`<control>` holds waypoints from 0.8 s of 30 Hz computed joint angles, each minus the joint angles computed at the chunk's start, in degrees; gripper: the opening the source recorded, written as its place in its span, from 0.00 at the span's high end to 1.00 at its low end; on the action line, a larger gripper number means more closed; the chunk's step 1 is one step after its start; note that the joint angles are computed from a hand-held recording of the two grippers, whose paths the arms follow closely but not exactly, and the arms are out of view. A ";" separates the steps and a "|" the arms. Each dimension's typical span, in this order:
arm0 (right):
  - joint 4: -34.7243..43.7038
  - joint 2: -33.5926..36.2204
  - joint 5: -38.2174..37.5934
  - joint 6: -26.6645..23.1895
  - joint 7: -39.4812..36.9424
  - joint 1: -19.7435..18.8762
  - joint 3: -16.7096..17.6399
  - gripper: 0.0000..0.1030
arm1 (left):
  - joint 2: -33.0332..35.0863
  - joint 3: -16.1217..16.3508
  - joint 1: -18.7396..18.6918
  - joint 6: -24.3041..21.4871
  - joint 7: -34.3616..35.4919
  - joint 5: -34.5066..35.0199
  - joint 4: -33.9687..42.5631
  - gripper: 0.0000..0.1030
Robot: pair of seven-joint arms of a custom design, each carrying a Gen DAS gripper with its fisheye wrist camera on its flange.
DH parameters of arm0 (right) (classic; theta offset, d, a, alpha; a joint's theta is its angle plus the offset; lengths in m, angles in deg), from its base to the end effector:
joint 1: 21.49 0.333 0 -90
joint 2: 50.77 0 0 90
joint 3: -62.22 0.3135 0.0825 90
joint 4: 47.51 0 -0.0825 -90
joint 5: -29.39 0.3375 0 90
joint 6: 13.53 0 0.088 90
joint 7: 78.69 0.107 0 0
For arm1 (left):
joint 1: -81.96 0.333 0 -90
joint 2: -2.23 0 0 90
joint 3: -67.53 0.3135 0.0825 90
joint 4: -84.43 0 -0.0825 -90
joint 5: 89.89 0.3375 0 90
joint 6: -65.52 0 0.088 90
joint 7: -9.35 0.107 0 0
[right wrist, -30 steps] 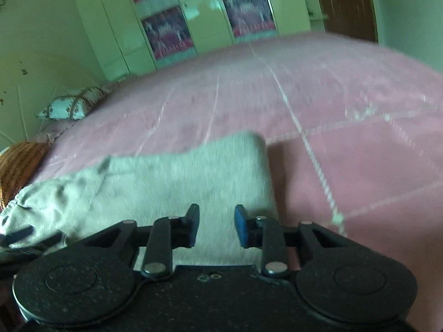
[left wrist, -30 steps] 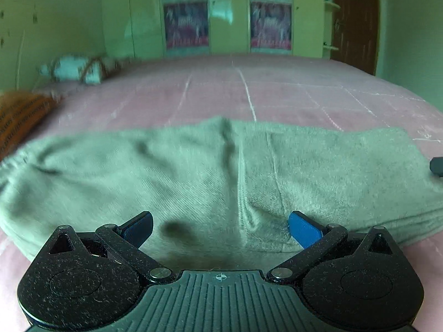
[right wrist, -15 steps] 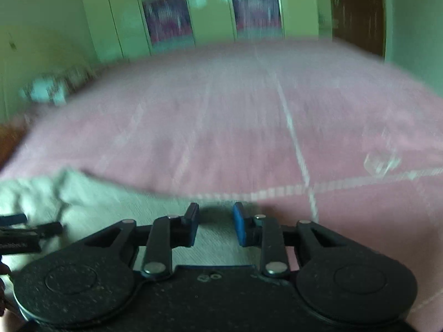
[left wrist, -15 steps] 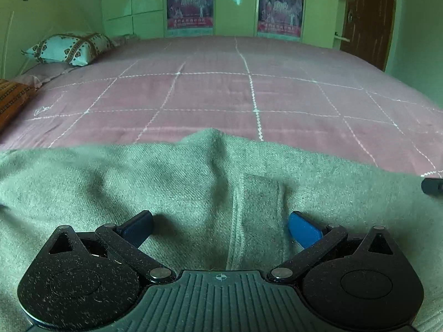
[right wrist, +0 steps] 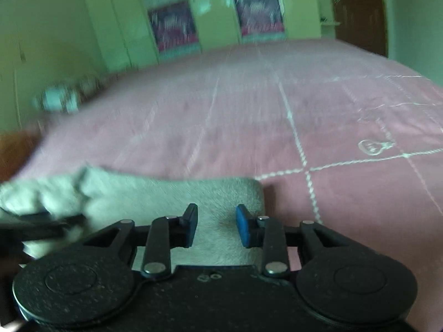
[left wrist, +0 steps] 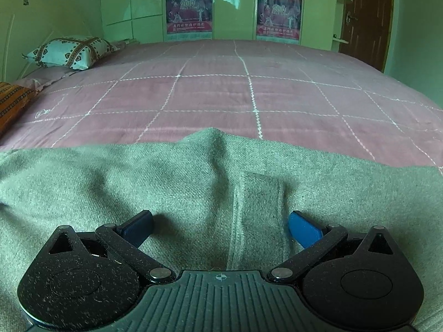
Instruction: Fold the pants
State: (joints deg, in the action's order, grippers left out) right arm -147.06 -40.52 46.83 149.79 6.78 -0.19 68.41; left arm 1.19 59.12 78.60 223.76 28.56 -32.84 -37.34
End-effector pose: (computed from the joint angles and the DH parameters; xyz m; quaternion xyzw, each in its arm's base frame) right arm 0.5599 0.2664 0.5952 -0.7150 0.5277 -0.1518 0.4327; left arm 0.5157 -0.1440 0.4984 -0.7043 0.5723 -0.2611 0.3289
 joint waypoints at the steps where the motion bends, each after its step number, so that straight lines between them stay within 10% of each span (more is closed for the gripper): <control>1: -2.36 -1.49 2.29 1.94 -2.45 -0.64 0.96 0.77 | -0.02 0.01 0.00 0.05 0.00 0.01 -0.04 0.00; 5: -7.47 -4.40 1.63 -3.53 -5.30 -0.75 0.66 0.79 | 0.01 0.15 0.04 0.49 2.13 -2.26 -0.04 0.00; 11: -10.74 -8.57 10.21 3.27 -11.28 -0.53 1.53 0.75 | -7.66 -1.14 0.66 -1.19 1.67 -2.20 -5.56 0.00; 15: -12.54 -8.09 2.45 -1.67 -9.71 -0.24 0.60 0.75 | -13.93 -2.70 2.09 0.53 -2.20 -1.81 -14.15 0.00; 24: -18.24 -13.20 30.32 8.20 -27.08 1.20 0.44 0.63 | -24.24 -4.67 8.21 7.85 -3.87 -4.42 -22.32 0.00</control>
State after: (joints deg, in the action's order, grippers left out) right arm -165.30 -53.72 77.15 157.99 -20.30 1.01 68.85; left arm -23.06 54.45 86.81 231.62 24.69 -37.26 -59.66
